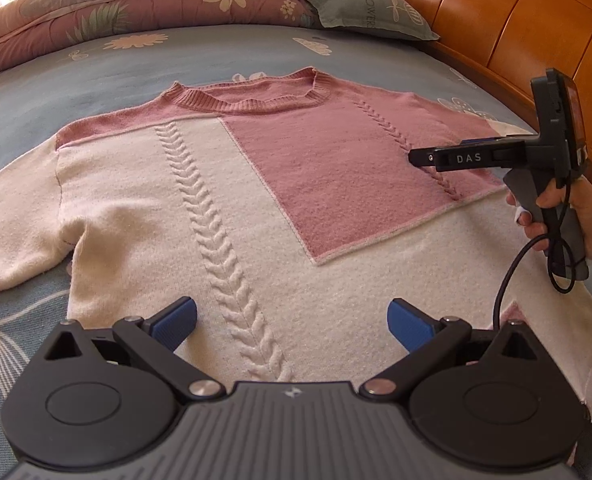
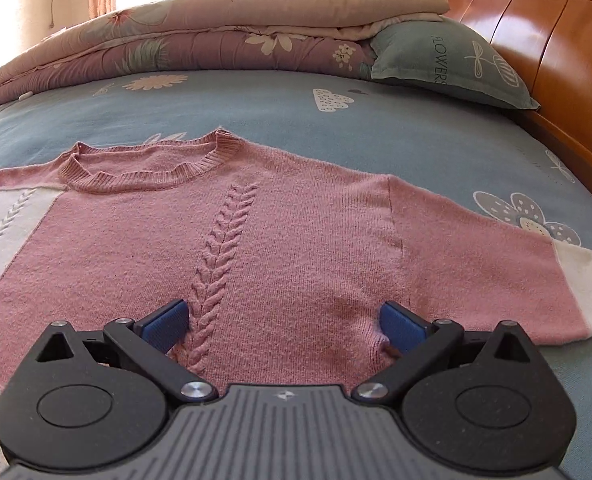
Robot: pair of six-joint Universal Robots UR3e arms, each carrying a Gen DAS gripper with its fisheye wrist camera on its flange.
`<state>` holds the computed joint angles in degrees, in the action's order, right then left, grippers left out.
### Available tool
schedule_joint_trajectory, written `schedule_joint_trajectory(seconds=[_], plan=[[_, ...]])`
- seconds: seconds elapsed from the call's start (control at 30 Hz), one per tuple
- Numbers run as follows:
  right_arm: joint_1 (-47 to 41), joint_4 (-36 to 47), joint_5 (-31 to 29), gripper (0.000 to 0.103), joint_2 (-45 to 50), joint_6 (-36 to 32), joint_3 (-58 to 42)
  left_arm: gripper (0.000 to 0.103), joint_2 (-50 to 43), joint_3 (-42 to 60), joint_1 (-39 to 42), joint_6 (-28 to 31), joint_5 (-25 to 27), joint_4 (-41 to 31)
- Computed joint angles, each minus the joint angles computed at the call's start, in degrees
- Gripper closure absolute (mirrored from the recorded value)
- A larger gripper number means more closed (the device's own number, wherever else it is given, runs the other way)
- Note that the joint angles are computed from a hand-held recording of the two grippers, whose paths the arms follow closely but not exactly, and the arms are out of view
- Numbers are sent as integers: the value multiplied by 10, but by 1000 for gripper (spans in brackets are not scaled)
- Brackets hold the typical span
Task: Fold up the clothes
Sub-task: 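Sweep the open right gripper along the pink sleeve to its cream cuff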
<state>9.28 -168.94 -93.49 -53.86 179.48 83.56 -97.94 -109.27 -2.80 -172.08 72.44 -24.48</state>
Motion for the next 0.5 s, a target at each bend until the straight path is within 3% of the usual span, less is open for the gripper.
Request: schedule_joint_trajectory(seconds=[0.23,0.5], plan=[[-38,-64,63,0,-119,-30,143,2,0,-4,-5,2,-2,7],[-220,69,141,0,-189,-26,140,2,7,-12,7,2,-8,5]])
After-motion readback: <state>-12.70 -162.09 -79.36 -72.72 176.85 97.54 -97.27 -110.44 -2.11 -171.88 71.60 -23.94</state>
